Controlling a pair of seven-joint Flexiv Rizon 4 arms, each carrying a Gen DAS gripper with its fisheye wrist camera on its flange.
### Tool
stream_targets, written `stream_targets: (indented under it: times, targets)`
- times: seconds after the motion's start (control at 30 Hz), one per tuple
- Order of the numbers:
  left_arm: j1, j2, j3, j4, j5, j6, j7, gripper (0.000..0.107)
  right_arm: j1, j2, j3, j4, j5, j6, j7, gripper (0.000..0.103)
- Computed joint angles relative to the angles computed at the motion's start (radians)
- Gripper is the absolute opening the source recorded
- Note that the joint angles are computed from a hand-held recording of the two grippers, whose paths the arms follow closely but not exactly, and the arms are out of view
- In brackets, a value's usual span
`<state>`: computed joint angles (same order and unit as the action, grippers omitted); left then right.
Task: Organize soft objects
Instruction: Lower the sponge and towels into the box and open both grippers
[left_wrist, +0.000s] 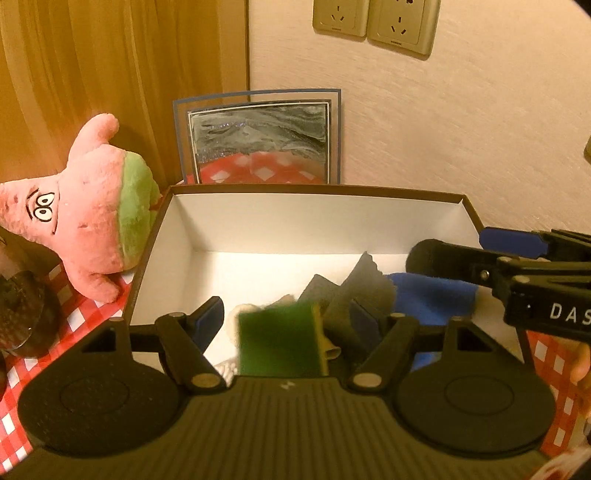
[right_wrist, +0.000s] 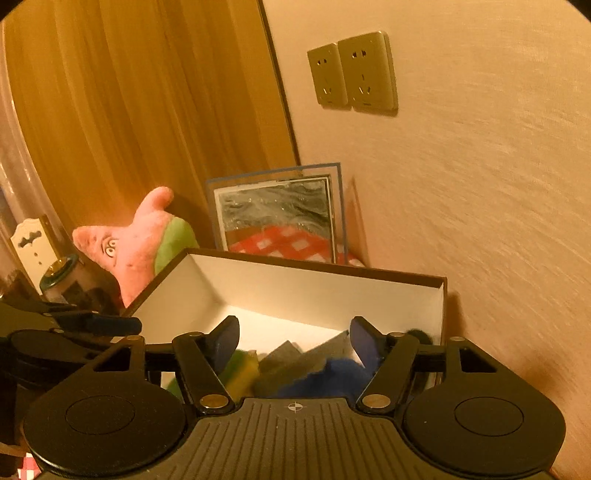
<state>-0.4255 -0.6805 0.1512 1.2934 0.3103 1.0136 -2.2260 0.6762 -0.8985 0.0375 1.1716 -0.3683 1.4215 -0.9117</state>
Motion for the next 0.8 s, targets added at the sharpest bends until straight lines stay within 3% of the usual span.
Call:
stream_targets:
  times: [0.3, 0.53, 0.8]
  targets:
    - [-0.002, 0.019, 0.004, 0.027, 0.007, 0.001, -0.015, 0.073, -0.014, 0.017, 0.026, 0.027, 0.011, -0.018, -0.027, 0.067]
    - [-0.03, 0.072, 0.013, 0.092, 0.048, 0.016, -0.054, 0.073, -0.024, 0.078, 0.047, 0.125, 0.024, -0.018, -0.042, 0.067]
    - [-0.116, 0.173, 0.04, 0.183, 0.174, -0.014, -0.229, 0.073, -0.009, 0.185, 0.025, 0.314, 0.024, 0.07, -0.007, 0.067]
